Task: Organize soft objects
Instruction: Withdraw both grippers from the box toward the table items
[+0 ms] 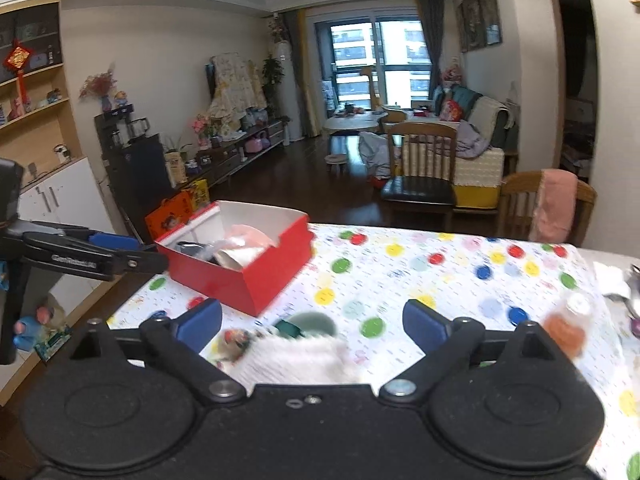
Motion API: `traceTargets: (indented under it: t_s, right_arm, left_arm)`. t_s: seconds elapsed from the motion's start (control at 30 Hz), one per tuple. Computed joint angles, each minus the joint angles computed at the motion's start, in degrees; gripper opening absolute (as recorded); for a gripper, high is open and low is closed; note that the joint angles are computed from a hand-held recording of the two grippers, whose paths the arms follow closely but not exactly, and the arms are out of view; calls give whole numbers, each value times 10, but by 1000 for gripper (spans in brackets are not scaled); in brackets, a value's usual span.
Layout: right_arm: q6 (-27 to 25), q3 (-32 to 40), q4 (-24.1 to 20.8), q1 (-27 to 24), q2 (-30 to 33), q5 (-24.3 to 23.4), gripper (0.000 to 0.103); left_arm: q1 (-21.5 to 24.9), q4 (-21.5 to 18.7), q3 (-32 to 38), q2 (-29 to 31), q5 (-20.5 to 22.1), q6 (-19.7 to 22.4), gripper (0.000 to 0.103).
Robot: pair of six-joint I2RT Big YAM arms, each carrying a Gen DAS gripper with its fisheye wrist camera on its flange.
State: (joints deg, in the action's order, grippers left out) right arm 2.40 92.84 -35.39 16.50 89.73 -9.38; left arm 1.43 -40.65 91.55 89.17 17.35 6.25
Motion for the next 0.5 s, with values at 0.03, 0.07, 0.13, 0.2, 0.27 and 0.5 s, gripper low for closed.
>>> traceTargets:
  t_s: [0.03, 0.07, 0.13, 0.2, 0.27, 0.5]
  right_arm:
    - [3, -15, 7, -6, -9, 3, 98]
    - [7, -28, 12, -11, -17, 3, 99]
    - [16, -59, 22, -23, -35, 6, 99]
    - [23, -87, 29, -37, -49, 9, 100]
    - [23, -108, 35, -48, -59, 19, 100]
    - [23, -178, 50, -88, -85, 49, 100]
  left_arm:
    - [-5, 8, -11, -6, 0, -3, 100]
    - [-9, 17, -22, -12, -1, -6, 103]
    - [-20, 29, -40, -20, -6, -9, 103]
    - [-29, 26, -48, -22, -6, -14, 103]
    - [-38, 30, -57, -21, -7, -21, 103]
    - [-68, 50, -91, -14, -35, -27, 103]
